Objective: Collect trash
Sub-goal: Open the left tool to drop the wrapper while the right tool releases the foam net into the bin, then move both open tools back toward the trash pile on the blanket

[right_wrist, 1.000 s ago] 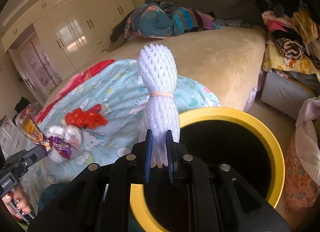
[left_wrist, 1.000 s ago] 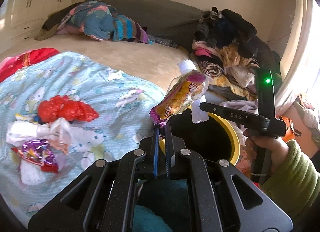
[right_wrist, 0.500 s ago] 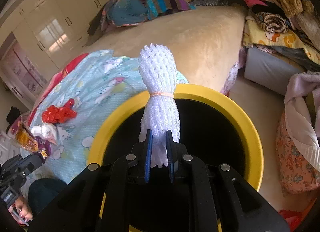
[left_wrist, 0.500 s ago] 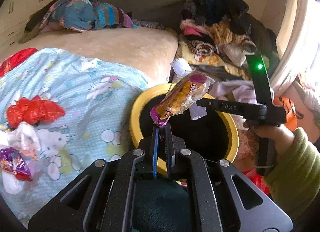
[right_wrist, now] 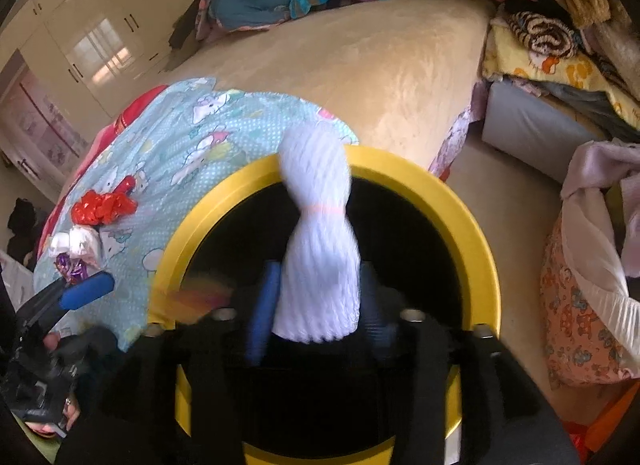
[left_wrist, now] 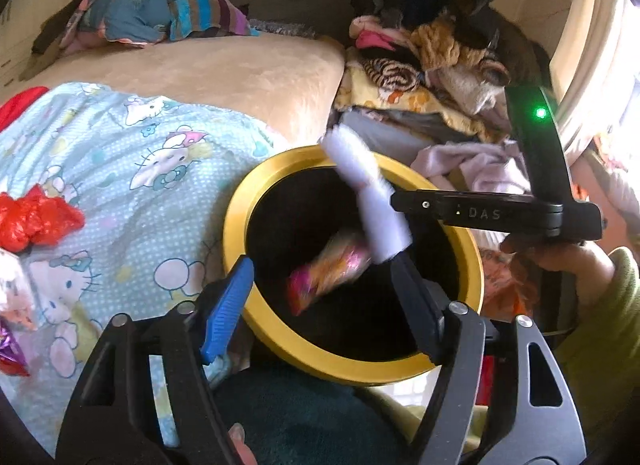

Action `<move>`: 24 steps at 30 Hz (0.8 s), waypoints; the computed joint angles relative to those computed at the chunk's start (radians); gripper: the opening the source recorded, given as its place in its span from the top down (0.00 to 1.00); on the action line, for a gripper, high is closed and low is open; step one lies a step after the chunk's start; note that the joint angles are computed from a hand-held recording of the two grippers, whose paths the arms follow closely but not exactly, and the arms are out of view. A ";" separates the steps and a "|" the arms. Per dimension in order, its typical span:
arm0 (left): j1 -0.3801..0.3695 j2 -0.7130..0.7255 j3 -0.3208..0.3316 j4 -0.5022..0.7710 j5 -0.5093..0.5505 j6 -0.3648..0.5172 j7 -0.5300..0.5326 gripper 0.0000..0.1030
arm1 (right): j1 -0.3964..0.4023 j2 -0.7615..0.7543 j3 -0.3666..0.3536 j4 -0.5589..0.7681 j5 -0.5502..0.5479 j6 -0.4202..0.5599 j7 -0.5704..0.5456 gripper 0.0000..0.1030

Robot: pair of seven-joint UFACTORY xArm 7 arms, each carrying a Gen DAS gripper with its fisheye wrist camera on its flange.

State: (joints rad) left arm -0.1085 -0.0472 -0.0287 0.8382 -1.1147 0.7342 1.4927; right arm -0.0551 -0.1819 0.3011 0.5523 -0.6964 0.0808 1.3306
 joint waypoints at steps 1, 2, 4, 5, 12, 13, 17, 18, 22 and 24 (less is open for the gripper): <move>0.000 -0.006 0.000 -0.007 -0.010 -0.012 0.008 0.34 | -0.007 -0.002 0.009 0.005 -0.013 0.004 0.011 0.51; -0.001 -0.014 0.000 -0.016 -0.026 -0.031 0.017 0.26 | -0.023 -0.006 0.027 0.014 -0.040 0.021 0.040 0.48; 0.004 -0.024 0.010 -0.020 -0.046 -0.027 0.022 0.21 | -0.065 -0.010 0.067 0.029 -0.138 0.027 0.139 0.42; 0.005 -0.033 0.013 -0.026 -0.061 -0.033 0.029 0.19 | -0.085 -0.013 0.084 0.040 -0.200 0.025 0.197 0.40; 0.019 -0.075 0.044 -0.033 -0.154 -0.077 0.073 0.10 | -0.087 -0.024 0.135 0.129 -0.480 0.104 0.440 0.21; 0.022 -0.080 0.048 -0.034 -0.160 -0.082 0.072 0.10 | -0.078 -0.024 0.135 0.140 -0.509 0.113 0.465 0.20; 0.044 -0.087 0.072 -0.028 -0.169 -0.070 0.055 0.10 | -0.032 -0.011 0.112 0.177 -0.566 0.130 0.505 0.18; 0.049 -0.088 0.075 -0.026 -0.168 -0.067 0.049 0.10 | -0.017 -0.005 0.108 0.189 -0.578 0.138 0.510 0.17; 0.068 -0.095 0.089 -0.022 -0.182 -0.065 0.052 0.10 | 0.045 0.022 0.091 0.232 -0.609 0.173 0.517 0.17; 0.078 -0.103 0.097 -0.022 -0.198 -0.068 0.061 0.10 | 0.073 0.037 0.082 0.254 -0.641 0.180 0.538 0.17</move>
